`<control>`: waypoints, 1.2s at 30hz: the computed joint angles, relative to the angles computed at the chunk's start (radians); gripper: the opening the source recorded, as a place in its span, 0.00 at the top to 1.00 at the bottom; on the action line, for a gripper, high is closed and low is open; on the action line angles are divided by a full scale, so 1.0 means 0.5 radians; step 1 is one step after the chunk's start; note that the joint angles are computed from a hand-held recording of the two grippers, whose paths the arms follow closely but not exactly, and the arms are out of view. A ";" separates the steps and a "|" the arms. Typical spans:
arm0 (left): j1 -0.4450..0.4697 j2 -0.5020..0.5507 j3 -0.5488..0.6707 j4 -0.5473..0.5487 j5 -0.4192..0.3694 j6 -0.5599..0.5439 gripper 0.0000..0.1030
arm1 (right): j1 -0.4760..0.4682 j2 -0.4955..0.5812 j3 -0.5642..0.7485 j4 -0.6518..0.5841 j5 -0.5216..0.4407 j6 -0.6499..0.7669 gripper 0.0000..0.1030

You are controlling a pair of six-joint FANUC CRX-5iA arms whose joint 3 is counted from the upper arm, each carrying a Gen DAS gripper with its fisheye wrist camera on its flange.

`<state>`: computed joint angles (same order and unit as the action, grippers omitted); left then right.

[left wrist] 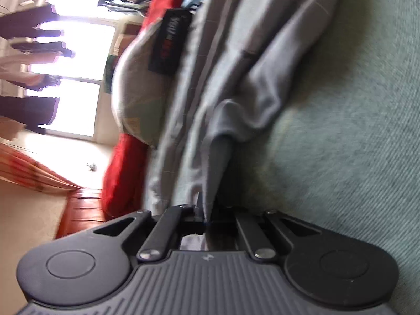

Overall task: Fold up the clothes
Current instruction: 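Pull the sleeve straight away from the body with the left gripper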

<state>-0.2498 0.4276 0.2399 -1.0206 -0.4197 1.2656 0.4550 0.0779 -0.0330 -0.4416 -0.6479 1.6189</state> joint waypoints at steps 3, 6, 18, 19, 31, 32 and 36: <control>-0.024 -0.043 -0.022 -0.229 0.009 0.157 1.00 | 0.007 0.000 0.010 -0.002 -0.004 0.015 0.00; -0.026 -0.067 -0.014 -0.367 -0.021 0.263 1.00 | 0.010 -0.002 0.005 0.015 0.009 -0.015 0.00; 0.008 -0.142 0.009 -0.610 -0.064 0.479 0.97 | 0.043 -0.028 -0.054 0.161 0.059 -0.196 0.00; 0.005 -0.160 -0.001 -0.632 -0.056 0.509 0.97 | 0.044 -0.029 -0.057 0.169 0.062 -0.206 0.00; -0.041 -0.336 -0.268 -0.949 -0.116 0.857 0.96 | 0.047 -0.075 -0.216 0.439 0.097 -0.553 0.00; -0.039 -0.363 -0.295 -0.958 -0.127 0.880 0.96 | 0.044 -0.077 -0.223 0.455 0.101 -0.578 0.00; -0.036 -0.438 -0.344 -1.046 -0.209 1.019 0.96 | 0.041 -0.074 -0.237 0.489 0.138 -0.638 0.00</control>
